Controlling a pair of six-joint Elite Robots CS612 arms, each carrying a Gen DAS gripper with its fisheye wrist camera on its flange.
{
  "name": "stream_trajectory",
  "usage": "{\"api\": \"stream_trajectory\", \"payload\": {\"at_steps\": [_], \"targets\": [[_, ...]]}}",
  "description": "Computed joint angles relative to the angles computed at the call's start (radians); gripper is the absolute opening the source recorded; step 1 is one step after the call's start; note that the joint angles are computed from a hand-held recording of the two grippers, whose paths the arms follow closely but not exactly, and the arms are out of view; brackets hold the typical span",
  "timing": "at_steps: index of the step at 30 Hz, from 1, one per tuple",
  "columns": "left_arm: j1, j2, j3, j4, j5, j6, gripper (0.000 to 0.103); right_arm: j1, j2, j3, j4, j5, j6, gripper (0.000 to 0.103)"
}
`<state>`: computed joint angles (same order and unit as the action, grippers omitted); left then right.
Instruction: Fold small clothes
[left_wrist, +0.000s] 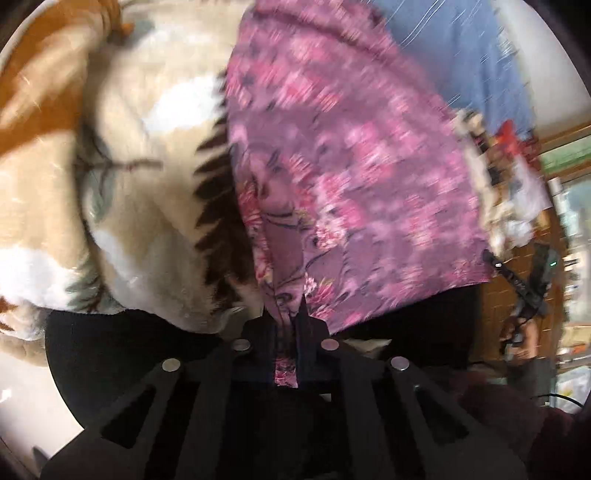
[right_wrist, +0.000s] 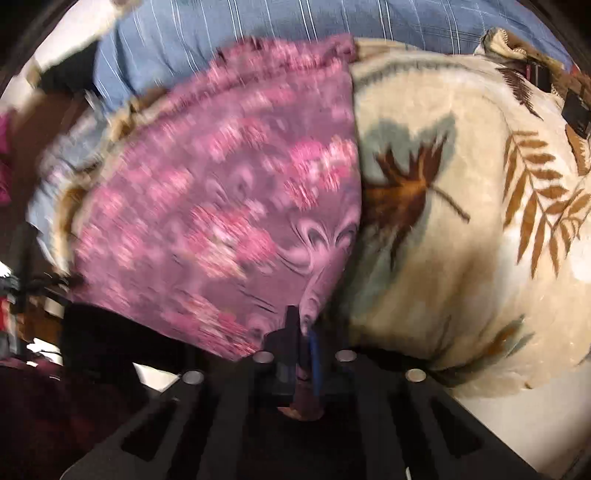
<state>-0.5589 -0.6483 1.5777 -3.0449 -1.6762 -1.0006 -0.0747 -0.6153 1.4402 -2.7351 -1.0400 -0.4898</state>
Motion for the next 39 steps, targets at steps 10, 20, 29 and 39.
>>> {"api": "stream_trajectory", "payload": {"at_steps": [10, 20, 29, 39], "targets": [[0.005, 0.033, -0.024, 0.038, -0.024, -0.019, 0.006, -0.006, 0.040, -0.049, 0.045, 0.027, 0.104, 0.010], [-0.001, 0.039, -0.053, 0.030, -0.061, 0.073, 0.005, -0.009, 0.034, -0.038, 0.146, 0.043, 0.016, 0.021], [0.008, 0.035, -0.037, -0.212, -0.057, 0.057, 0.003, -0.021, 0.012, -0.026, 0.156, 0.263, -0.079, 0.004], [0.053, 0.048, -0.049, -0.374, -0.059, -0.050, 0.003, -0.035, 0.064, -0.102, -0.002, 0.492, 0.158, 0.004]]}}
